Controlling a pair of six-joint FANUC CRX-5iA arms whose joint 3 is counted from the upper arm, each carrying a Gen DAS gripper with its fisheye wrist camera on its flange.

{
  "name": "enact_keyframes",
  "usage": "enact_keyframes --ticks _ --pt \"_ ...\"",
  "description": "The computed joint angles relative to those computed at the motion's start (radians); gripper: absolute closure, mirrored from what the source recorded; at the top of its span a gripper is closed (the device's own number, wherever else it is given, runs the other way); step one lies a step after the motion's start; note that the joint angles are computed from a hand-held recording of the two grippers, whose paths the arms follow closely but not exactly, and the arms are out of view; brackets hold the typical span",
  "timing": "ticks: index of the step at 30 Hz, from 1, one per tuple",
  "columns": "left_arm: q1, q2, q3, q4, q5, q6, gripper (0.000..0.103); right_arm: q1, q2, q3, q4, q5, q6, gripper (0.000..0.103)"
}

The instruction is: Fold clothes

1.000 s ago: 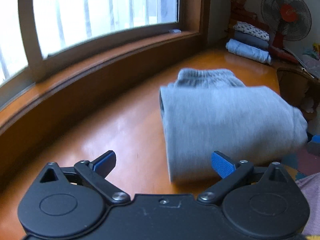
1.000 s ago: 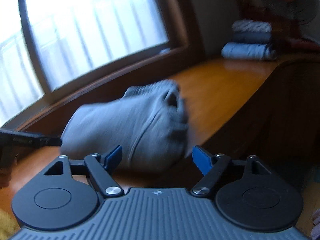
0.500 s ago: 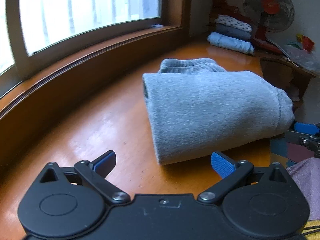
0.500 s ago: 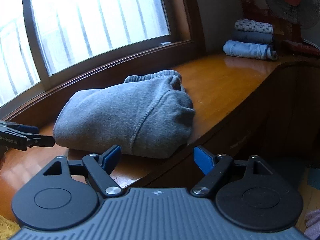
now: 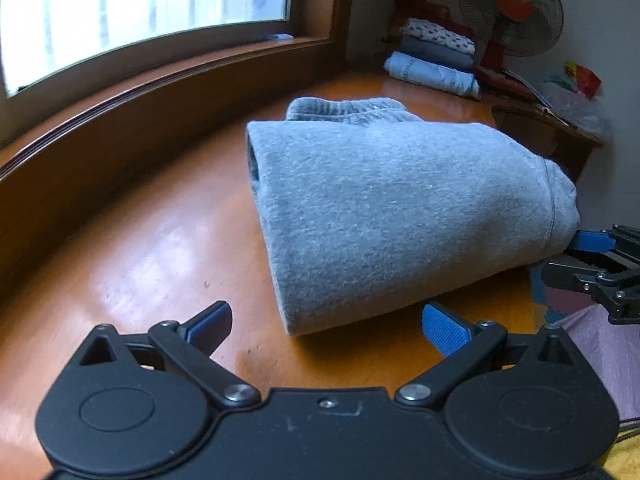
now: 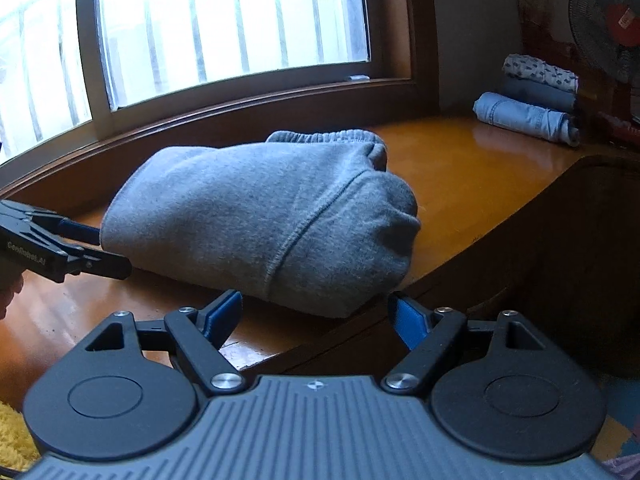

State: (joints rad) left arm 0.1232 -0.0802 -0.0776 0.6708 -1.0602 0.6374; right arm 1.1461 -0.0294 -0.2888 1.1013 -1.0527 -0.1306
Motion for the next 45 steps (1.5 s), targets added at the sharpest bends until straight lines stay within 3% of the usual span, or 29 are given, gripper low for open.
enact_keyframes --ticks 6,10,11,13,15,18,26,29,31,33,35,38,40,41,44,45 --pt "-0.021 0.041 0.027 0.012 0.004 -0.040 0.001 -0.033 0.010 -0.013 0.030 0.029 -0.009 0.020" --pt "-0.047 0.060 0.030 0.019 0.016 -0.060 0.002 -0.069 -0.002 -0.045 0.057 0.107 -0.017 0.017" --pt "-0.054 0.063 0.030 0.017 0.021 -0.069 0.008 -0.077 -0.001 -0.052 0.066 0.124 -0.016 0.017" --pt "-0.067 0.058 0.022 0.015 0.039 -0.091 0.016 -0.093 0.000 -0.062 0.080 0.166 -0.009 0.027" --pt "-0.076 0.039 0.005 0.026 0.068 -0.129 0.026 -0.093 0.013 -0.051 0.095 0.161 -0.010 0.044" --pt "-0.061 0.025 0.003 0.072 0.053 -0.143 0.031 -0.083 0.016 -0.038 0.120 0.140 -0.035 0.052" --pt "0.053 -0.080 -0.027 0.309 -0.082 -0.109 0.035 0.011 -0.099 -0.053 0.170 0.133 -0.170 0.054" --pt "0.059 -0.095 -0.023 0.330 -0.059 -0.075 0.035 0.005 -0.118 -0.055 0.246 0.162 -0.251 0.054" --pt "0.051 -0.076 0.000 0.303 -0.038 -0.033 0.034 -0.026 -0.111 -0.039 0.264 0.205 -0.262 0.054" --pt "0.034 -0.023 0.064 0.219 -0.023 0.087 0.034 -0.075 -0.073 0.012 0.218 0.261 -0.190 0.053" --pt "0.011 0.038 0.135 0.123 -0.008 0.213 0.033 -0.113 -0.011 0.093 0.126 0.288 -0.081 0.051" --pt "-0.041 0.076 0.179 -0.025 0.093 0.313 0.033 -0.164 0.109 0.252 -0.038 0.273 0.106 0.047" --pt "-0.070 0.103 0.219 -0.126 0.119 0.409 0.033 -0.191 0.176 0.345 -0.132 0.257 0.225 0.046" --pt "-0.077 0.117 0.235 -0.160 0.121 0.459 0.031 -0.202 0.198 0.370 -0.154 0.261 0.252 0.046" --pt "-0.091 0.141 0.259 -0.245 0.147 0.563 0.013 -0.219 0.232 0.378 -0.136 0.275 0.254 0.044" --pt "-0.091 0.145 0.262 -0.253 0.150 0.570 0.013 -0.222 0.227 0.356 -0.110 0.284 0.216 0.041"
